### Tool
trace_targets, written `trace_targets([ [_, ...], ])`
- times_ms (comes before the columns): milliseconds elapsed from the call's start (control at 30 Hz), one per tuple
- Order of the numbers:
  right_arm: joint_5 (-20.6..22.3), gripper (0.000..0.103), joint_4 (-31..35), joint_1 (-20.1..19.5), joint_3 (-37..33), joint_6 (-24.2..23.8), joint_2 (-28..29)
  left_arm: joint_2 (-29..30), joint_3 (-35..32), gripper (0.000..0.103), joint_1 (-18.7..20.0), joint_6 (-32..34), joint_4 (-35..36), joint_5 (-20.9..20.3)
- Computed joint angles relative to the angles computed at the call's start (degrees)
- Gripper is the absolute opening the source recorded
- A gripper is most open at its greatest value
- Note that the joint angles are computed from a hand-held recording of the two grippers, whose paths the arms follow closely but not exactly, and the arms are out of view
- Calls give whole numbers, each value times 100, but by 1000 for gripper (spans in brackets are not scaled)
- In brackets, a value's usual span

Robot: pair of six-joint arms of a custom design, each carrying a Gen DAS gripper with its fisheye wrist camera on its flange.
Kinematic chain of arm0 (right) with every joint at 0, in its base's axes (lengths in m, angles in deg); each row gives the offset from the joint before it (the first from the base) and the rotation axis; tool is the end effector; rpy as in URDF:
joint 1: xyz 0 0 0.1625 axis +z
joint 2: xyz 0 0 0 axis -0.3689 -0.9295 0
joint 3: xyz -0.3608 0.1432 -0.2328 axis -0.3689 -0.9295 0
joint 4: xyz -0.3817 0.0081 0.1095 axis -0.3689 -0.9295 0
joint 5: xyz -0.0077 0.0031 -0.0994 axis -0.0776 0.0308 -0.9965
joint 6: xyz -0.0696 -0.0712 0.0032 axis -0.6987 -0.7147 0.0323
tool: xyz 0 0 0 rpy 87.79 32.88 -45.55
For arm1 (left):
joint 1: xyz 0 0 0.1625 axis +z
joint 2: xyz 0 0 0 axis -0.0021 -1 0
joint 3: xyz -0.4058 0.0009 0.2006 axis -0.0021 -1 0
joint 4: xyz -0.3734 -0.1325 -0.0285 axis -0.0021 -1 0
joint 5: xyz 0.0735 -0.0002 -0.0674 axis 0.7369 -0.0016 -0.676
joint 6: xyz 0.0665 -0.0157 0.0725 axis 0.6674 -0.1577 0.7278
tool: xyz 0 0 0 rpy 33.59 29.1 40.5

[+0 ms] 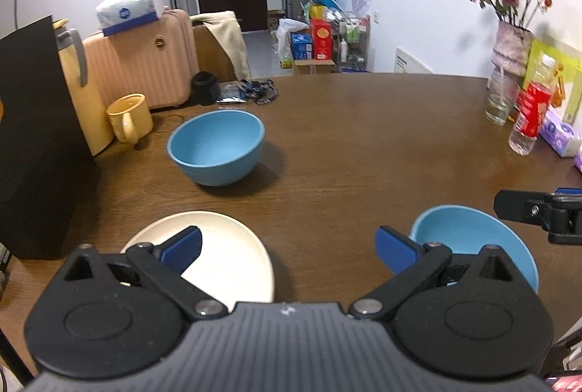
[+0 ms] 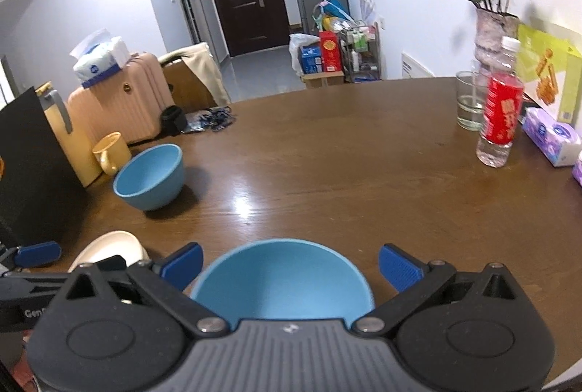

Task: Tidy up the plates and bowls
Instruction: 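Open both grippers and pull them back from the nested bowls, then move both grippers to the rim of the single light-blue bowl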

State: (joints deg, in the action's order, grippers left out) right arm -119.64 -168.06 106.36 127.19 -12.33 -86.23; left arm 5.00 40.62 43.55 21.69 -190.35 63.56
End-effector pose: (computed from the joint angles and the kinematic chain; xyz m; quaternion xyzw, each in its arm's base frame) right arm 0.0526 -0.7481 0.3757 0.2640 -0.8944 0.3064 0.1912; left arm -0.3986 -0.6918 0.0233 0.0568 0.8035 -0.4176 0.4206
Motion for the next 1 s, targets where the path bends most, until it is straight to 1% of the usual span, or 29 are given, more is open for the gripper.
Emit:
trace_targets([
  [400, 247, 103, -55, 387, 45, 359, 313, -688, 815, 103, 169, 131, -881, 319],
  [500, 271, 103, -106, 501, -3, 510, 467, -822, 941, 103, 243, 334, -1230, 416],
  [700, 252, 103, -228, 690, -162, 836, 843, -982, 1021, 103, 440, 902, -1980, 421],
  [933, 213, 103, -515, 836, -468, 1291, 1424, -1044, 897, 103, 761, 1336, -2436, 317],
  [1000, 102, 103, -555, 891, -633, 1330, 1623, -1068, 856, 103, 852, 1437, -2539, 234],
])
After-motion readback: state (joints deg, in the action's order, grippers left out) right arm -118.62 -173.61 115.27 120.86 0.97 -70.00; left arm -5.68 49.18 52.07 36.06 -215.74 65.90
